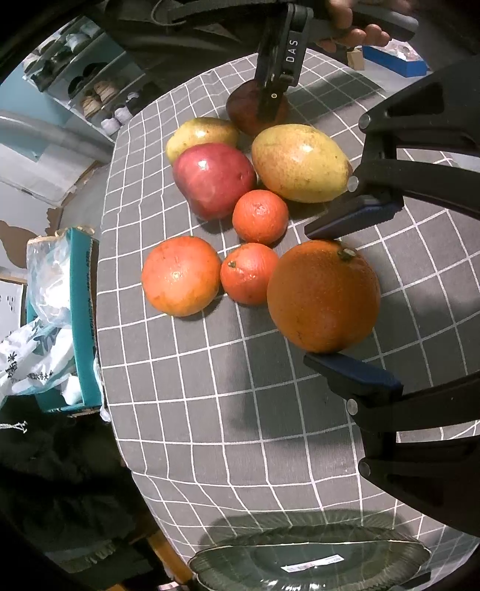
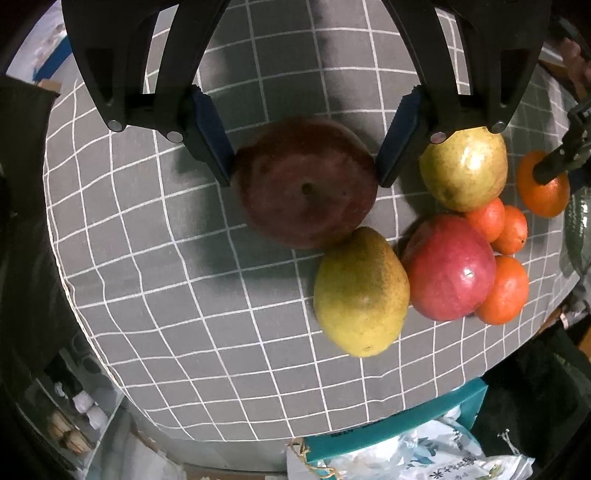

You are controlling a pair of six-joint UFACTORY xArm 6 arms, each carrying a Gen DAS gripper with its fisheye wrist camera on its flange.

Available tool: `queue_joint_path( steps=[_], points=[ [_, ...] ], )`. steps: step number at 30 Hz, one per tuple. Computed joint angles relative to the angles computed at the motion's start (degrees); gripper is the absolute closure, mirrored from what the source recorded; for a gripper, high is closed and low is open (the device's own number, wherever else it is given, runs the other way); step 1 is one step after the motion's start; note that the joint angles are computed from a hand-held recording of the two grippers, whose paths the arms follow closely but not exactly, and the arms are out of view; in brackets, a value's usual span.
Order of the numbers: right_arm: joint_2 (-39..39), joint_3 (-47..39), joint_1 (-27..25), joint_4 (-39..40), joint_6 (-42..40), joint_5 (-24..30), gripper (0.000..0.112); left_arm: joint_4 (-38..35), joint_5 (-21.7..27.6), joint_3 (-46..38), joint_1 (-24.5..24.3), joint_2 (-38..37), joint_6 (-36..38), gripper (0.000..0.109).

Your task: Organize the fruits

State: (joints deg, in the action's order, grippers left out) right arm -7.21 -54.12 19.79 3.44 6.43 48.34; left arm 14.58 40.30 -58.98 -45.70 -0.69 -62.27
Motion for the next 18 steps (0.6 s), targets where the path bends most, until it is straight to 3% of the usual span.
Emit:
queue_joint_path(
  steps=[7,18],
  points=[
    [2.21,-0.30,-0.11,0.88,-0.90,1.58,0.038,0.04,-0.33,0.81,0.07,-0.71,-0.23,0.046],
    [-4.02,3.41,1.18,-7.57,4.63,-4.94,0.041,2.90,0.37,1.66,-0.16,-3.52,-3.09,0.046]
  ],
)
